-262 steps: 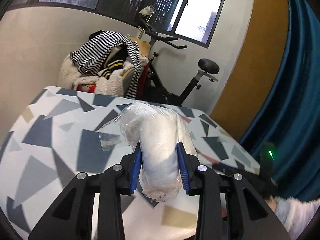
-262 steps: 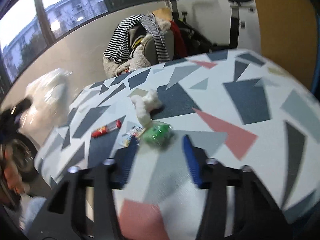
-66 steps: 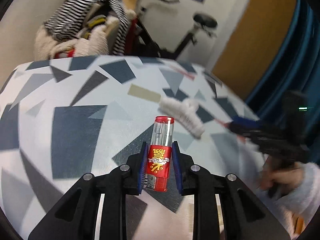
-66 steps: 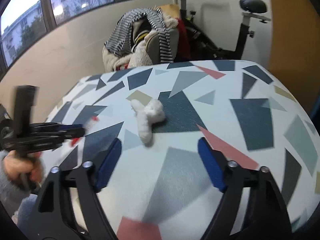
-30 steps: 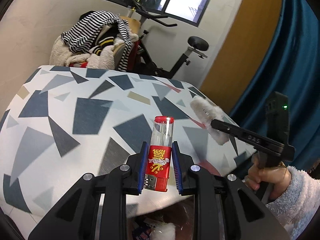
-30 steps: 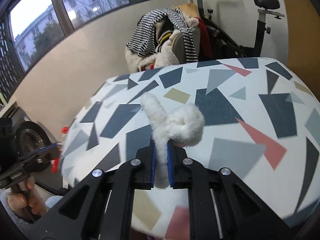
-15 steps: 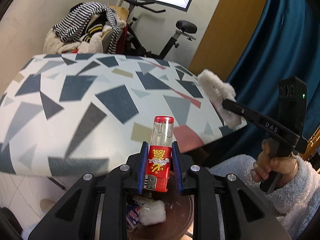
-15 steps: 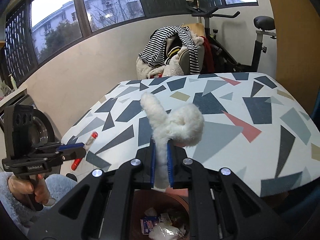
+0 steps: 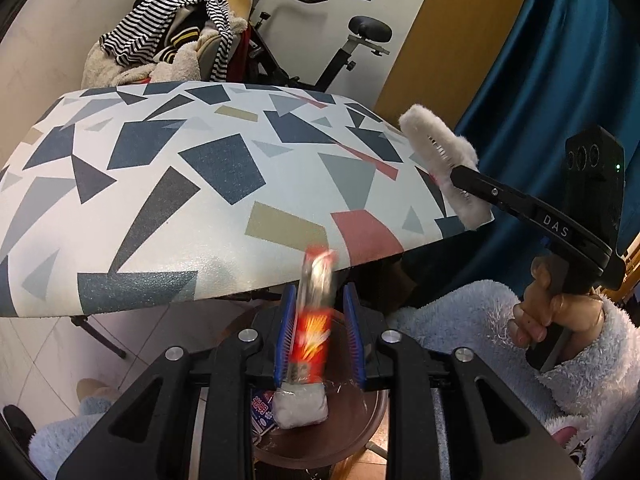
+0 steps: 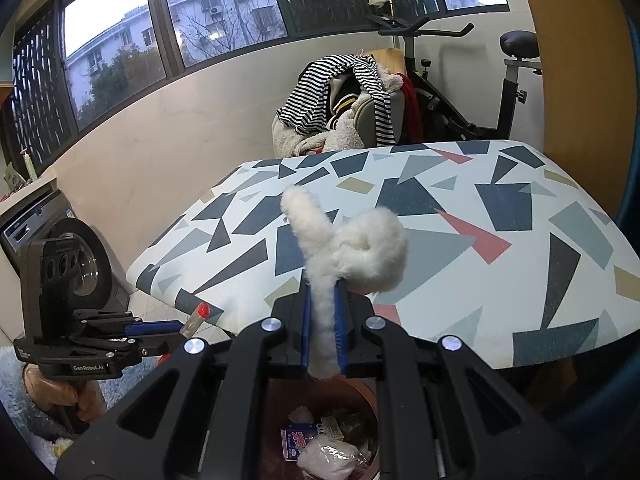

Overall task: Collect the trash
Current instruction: 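Drop the red lighter into the bin with the left gripper while the right gripper carries the cloth, then lower the white fluffy cloth over the bin and open the right gripper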

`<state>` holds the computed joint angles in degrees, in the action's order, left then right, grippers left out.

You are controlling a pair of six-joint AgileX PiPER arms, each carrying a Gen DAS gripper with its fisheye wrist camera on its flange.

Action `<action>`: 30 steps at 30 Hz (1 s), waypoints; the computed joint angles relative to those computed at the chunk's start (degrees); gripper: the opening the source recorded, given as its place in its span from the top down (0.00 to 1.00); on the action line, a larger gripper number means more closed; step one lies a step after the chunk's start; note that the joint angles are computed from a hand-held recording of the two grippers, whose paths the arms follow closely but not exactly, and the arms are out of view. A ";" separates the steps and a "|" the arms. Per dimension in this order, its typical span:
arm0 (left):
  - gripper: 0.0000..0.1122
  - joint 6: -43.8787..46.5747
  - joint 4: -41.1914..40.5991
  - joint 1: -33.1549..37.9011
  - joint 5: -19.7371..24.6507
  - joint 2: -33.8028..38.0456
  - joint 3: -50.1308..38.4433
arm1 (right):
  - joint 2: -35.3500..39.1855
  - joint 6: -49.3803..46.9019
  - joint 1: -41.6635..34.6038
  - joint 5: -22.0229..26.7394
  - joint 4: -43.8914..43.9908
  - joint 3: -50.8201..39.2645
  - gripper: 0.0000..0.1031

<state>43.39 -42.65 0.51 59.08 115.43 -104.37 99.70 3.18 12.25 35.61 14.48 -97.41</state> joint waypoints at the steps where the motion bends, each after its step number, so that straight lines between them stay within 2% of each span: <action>1: 0.55 -0.03 -0.07 0.01 0.09 -0.11 -0.11 | -0.50 -0.04 -0.02 -0.32 0.28 0.79 0.87; 5: 0.34 1.25 0.44 -0.35 -4.07 -3.24 2.36 | -1.80 0.05 0.09 -1.85 0.59 3.46 0.87; 7: 0.18 0.51 2.30 -1.00 -6.91 -4.99 3.81 | -2.69 0.33 0.57 -2.74 0.27 5.26 0.87; 8: 0.16 -0.05 3.21 -1.28 -8.58 -5.94 4.66 | -2.24 -0.14 0.27 -2.34 0.69 4.55 0.87; 13: 0.14 -1.41 6.96 -2.21 -13.46 -8.69 6.78 | -3.40 0.14 1.29 -2.26 -0.89 7.34 0.87; 19: 0.13 -2.00 5.49 0.04 -14.55 -9.14 6.74 | -3.73 4.32 3.46 -1.82 -3.99 9.33 0.87; 23: 0.14 -4.04 5.66 1.28 -15.82 -9.25 6.85 | -2.97 10.65 6.29 -2.12 -10.55 9.73 0.87; 25: 0.14 -5.10 5.90 1.80 -16.30 -9.22 6.95 | -2.49 10.63 6.70 -2.46 -10.01 10.22 0.87; 30: 0.14 -6.03 5.71 3.05 -16.59 -9.18 7.51 | -0.33 7.51 7.18 0.15 -8.19 8.36 0.87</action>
